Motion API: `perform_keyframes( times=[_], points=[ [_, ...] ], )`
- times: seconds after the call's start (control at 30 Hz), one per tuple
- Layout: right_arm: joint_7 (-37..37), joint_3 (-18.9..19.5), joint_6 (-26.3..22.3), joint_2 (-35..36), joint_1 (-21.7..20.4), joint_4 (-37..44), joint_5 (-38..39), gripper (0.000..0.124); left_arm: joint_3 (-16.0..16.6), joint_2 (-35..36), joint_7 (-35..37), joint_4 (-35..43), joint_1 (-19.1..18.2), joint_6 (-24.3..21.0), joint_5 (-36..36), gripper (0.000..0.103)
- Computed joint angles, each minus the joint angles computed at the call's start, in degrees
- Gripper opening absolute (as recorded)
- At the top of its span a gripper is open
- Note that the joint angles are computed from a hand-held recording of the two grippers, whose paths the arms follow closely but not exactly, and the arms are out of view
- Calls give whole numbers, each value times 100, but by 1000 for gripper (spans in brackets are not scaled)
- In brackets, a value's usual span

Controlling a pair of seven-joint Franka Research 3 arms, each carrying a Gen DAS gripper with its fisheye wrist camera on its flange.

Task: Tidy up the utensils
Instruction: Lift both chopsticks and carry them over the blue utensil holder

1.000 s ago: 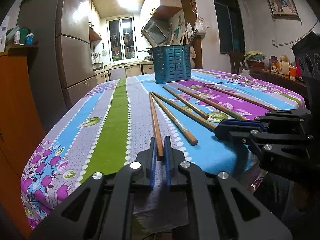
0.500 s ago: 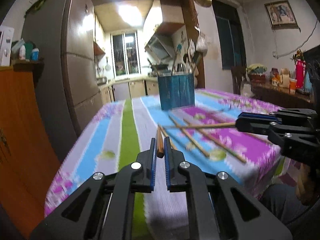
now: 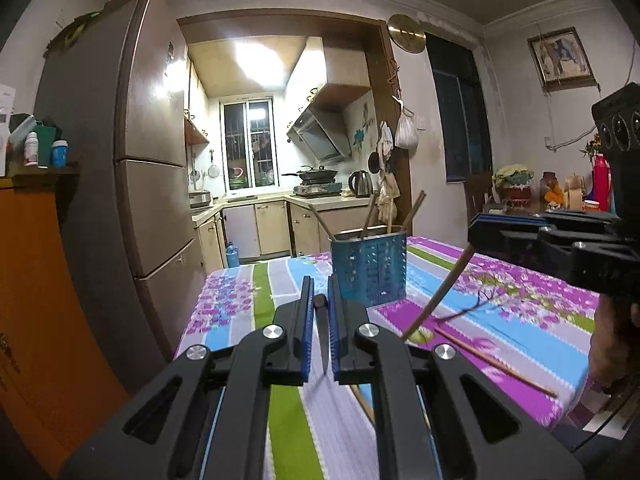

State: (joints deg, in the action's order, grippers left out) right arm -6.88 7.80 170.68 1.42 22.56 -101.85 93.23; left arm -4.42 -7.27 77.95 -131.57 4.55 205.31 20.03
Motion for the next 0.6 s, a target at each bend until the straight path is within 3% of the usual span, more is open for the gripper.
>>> perform_keyframes(
  times=[0.2, 0.27, 0.4, 0.6],
  points=[
    [1183, 29, -219, 448, -121, 562, -1225, 8, 419, 317, -1223, 845, -177, -414, 1275, 6],
    [1422, 62, -273, 577, -185, 739, -1474, 8, 583, 398, -1950, 1168, -230, -509, 2016, 6],
    [1668, 147, -366, 684, -323, 915, -1692, 8, 528, 481, -2564, 1521, -130, -622, 2597, 5],
    [1913, 188, -563, 743, -473, 1117, -1859, 8, 409, 531, -2778, 1778, -56, -716, 2797, 5]
  ],
)
